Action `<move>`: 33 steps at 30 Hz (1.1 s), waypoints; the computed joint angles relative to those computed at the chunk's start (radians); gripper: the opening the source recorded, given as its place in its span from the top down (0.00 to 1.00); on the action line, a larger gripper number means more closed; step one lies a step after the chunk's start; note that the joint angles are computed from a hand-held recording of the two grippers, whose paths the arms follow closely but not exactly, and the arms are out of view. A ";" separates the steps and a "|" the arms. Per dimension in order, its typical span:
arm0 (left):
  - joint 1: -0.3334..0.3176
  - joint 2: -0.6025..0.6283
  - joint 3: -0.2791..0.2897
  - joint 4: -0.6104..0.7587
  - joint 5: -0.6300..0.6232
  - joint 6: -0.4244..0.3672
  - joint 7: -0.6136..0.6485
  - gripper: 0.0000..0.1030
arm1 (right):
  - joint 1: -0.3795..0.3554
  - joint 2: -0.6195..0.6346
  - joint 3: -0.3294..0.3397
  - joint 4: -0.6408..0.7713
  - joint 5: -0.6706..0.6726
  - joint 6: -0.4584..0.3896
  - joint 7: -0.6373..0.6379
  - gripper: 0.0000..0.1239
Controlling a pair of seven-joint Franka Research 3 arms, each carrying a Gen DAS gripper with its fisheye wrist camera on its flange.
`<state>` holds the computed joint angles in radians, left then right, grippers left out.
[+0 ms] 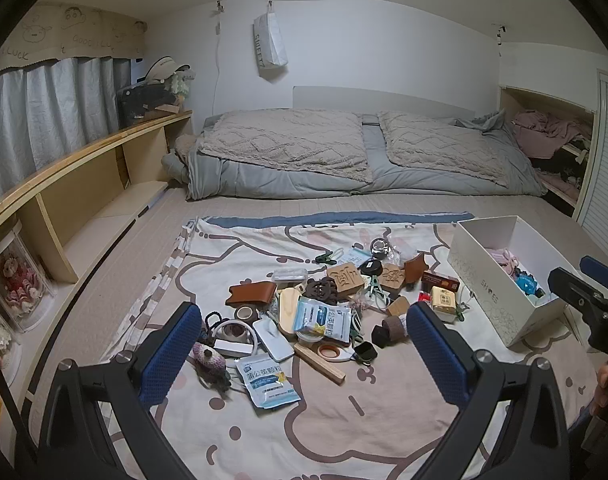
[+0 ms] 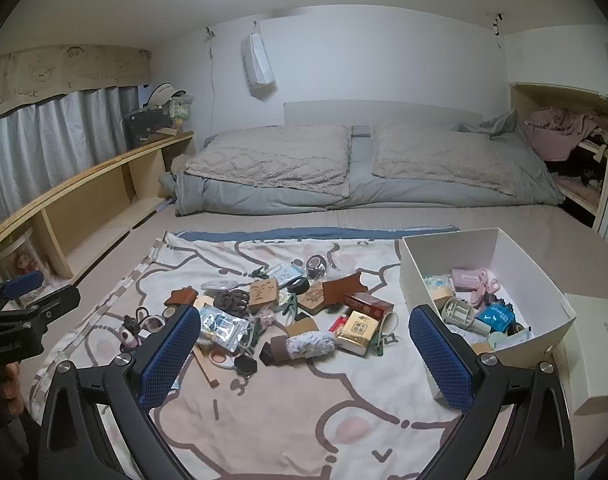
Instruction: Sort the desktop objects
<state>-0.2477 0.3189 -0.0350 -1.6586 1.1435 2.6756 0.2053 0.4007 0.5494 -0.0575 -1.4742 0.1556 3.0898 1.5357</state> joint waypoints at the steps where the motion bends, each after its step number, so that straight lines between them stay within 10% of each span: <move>1: 0.000 0.000 0.000 0.000 0.000 -0.001 0.000 0.00 | -0.001 0.000 0.001 0.000 0.001 0.000 0.000 0.17; 33: 0.047 -0.064 0.012 -0.033 0.206 -0.091 -0.211 0.00 | -0.027 0.011 -0.037 0.041 -0.012 -0.014 0.029 0.17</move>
